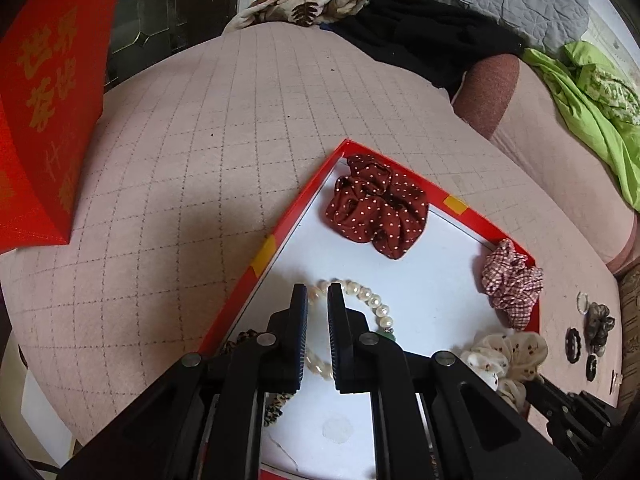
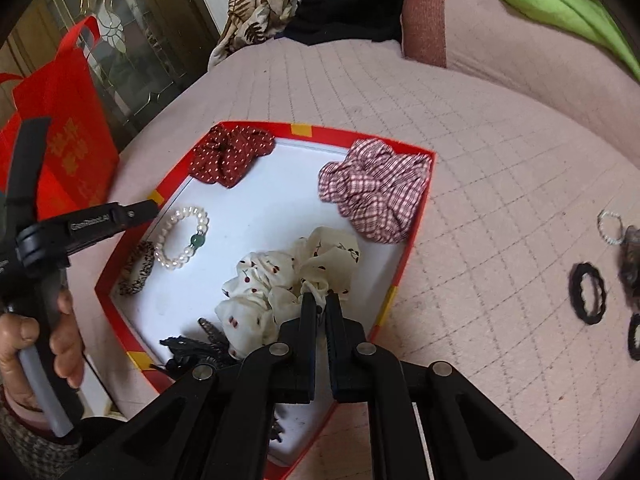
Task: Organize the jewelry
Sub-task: 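Carry the pearl bracelet and white scrunchie into the tray and open both grippers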
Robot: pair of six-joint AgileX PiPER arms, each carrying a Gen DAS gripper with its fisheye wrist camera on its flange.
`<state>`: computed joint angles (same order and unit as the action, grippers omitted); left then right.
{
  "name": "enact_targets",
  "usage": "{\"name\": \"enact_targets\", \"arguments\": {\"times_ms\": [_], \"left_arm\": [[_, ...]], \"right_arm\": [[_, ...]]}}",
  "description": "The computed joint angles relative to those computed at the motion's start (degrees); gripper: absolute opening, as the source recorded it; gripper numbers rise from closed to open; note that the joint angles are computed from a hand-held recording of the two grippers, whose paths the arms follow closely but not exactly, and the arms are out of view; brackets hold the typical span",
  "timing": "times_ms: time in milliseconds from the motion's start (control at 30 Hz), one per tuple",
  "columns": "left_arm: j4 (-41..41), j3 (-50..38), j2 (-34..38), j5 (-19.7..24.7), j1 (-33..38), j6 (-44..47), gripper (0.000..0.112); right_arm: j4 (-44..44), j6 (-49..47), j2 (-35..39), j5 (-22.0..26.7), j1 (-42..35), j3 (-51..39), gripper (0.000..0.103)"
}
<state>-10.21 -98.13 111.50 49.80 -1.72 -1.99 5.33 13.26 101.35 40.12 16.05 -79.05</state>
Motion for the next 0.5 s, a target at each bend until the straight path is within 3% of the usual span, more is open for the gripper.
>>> {"name": "enact_targets", "arguments": {"times_ms": [67, 200, 500], "left_arm": [[-0.7, 0.1, -0.5, 0.5, 0.0, 0.1, 0.017], [-0.3, 2.2, -3.5, 0.1, -0.7, -0.7, 0.028], [1.4, 9.2, -13.0, -0.6, -4.3, -3.3, 0.040]], "right_arm": [[-2.1, 1.6, -0.3, -0.4, 0.2, 0.1, 0.012], [-0.6, 1.1, -1.5, -0.7, -0.9, 0.9, 0.038], [-2.1, 1.2, -10.4, -0.8, -0.8, 7.5, 0.040]]}}
